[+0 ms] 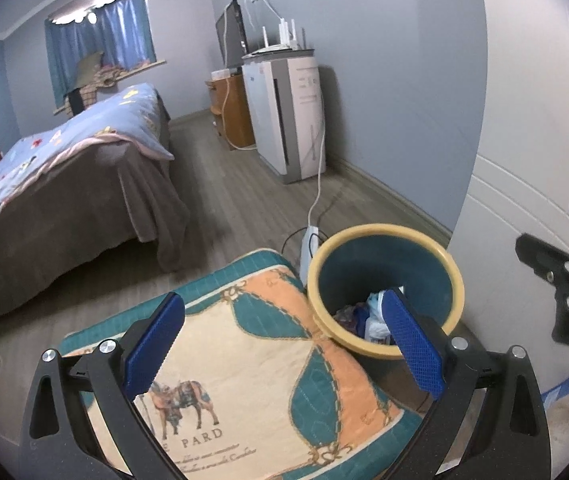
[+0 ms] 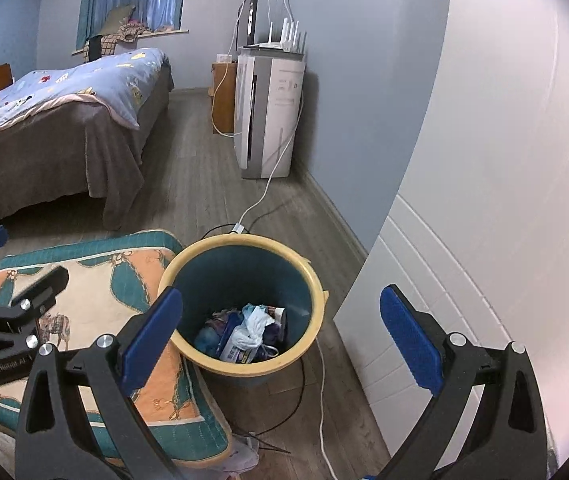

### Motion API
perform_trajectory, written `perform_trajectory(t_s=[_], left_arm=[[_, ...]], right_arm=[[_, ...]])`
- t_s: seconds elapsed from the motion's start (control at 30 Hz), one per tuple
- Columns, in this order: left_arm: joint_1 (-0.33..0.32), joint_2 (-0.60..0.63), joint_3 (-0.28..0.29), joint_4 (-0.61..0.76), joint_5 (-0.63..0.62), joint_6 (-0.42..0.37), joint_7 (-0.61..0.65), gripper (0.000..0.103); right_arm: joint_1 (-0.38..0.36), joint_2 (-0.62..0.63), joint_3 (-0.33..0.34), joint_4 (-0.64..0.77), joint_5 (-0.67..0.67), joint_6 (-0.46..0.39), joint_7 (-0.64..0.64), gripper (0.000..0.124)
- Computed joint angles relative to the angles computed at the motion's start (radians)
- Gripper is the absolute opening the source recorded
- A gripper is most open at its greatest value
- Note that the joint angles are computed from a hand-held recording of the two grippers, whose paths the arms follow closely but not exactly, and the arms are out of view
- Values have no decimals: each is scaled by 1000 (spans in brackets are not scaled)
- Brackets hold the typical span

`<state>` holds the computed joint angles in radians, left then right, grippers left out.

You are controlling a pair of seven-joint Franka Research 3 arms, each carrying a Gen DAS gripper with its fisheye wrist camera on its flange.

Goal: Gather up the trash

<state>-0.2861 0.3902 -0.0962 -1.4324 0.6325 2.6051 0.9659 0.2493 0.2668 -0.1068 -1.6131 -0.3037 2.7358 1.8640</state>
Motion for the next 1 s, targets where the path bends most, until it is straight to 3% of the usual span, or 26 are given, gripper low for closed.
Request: perform_trajectory(t_s=[0.3,1.0], left_arm=[[17,-10,-16,-19,-46,15,33,98],[12,-9,-13,-15,-54,10,36,98]], right_arm=[[-21,-9,13,-12,81,14,-21,97],[-16,-11,9,-11,62,3,-11,97]])
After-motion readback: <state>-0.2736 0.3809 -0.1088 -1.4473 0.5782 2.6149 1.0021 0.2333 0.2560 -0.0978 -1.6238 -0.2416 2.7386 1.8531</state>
